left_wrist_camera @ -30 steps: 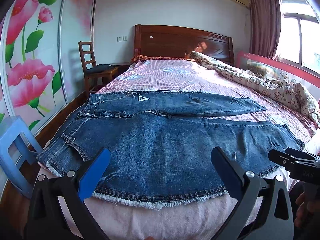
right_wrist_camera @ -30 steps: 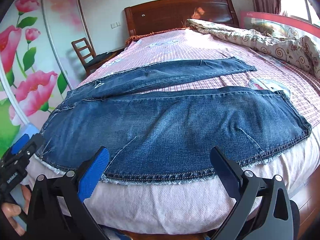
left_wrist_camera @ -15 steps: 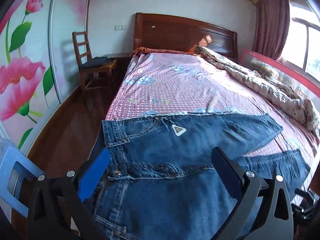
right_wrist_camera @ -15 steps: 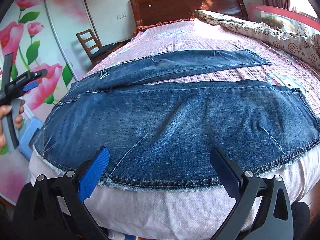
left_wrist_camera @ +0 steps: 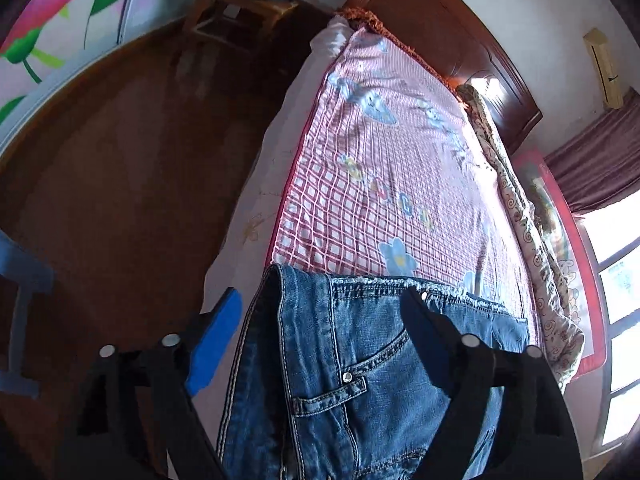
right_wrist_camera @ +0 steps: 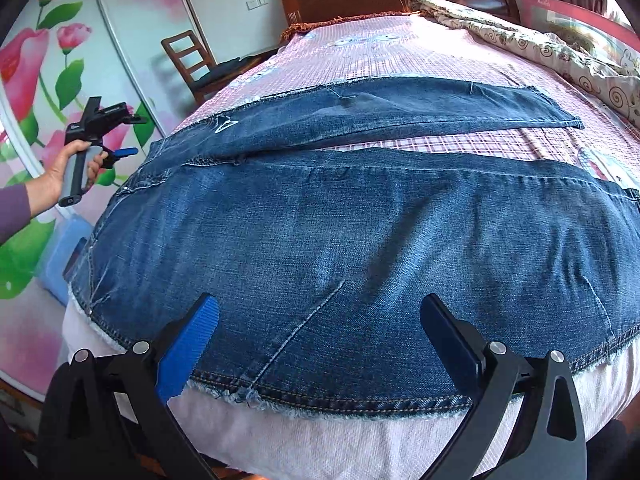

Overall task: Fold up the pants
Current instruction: 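Grasp the jeans waistband with the left tool and lift it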

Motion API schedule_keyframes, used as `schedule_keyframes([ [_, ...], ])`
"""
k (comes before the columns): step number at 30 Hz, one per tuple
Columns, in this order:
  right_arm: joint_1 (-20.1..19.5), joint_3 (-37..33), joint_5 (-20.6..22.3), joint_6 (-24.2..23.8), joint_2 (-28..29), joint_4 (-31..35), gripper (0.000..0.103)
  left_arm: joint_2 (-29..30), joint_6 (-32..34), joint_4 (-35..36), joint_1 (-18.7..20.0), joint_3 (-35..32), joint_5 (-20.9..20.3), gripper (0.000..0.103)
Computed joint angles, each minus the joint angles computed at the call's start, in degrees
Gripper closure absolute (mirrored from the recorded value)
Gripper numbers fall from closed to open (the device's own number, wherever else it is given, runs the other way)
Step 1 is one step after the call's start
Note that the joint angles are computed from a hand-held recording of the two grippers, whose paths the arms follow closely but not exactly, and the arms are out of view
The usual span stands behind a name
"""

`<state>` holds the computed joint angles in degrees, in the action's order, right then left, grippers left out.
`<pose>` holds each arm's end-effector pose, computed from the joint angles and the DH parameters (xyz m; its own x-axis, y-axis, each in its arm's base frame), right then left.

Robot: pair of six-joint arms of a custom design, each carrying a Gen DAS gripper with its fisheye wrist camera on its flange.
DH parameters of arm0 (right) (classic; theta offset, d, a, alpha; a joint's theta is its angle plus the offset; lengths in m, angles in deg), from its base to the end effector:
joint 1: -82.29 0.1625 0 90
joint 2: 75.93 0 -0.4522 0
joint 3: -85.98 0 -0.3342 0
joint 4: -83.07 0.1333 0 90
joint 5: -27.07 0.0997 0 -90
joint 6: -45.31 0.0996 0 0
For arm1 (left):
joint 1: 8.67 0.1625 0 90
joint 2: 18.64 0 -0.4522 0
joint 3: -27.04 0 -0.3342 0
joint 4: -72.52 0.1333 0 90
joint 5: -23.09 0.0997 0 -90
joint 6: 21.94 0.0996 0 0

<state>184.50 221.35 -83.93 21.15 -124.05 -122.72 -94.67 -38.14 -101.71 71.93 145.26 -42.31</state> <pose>0.1906 -0.4191 0.1313 -0.7895 -0.3789 0.4828 -0.5578 0.7711 -0.3071 0.0921 -0.5134 0.3764 -0.9390 -0.3259 -0.1101 -0.1465 0.6683 -0.7293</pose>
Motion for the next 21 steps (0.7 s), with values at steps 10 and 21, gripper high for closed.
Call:
schedule_keyframes([
  [10, 0.21, -2.23, 0.93, 1.45, 0.74, 4.16, 0.003, 4.04, 0.12, 2.46, 1.30, -3.85, 1.05, 0.051],
  [21, -1.04, -1.84, 2.23, 2.13, -0.44, 5.00, 0.003, 2.73, 6.08, -8.08, -3.10, 1.61, 6.71, 0.095],
])
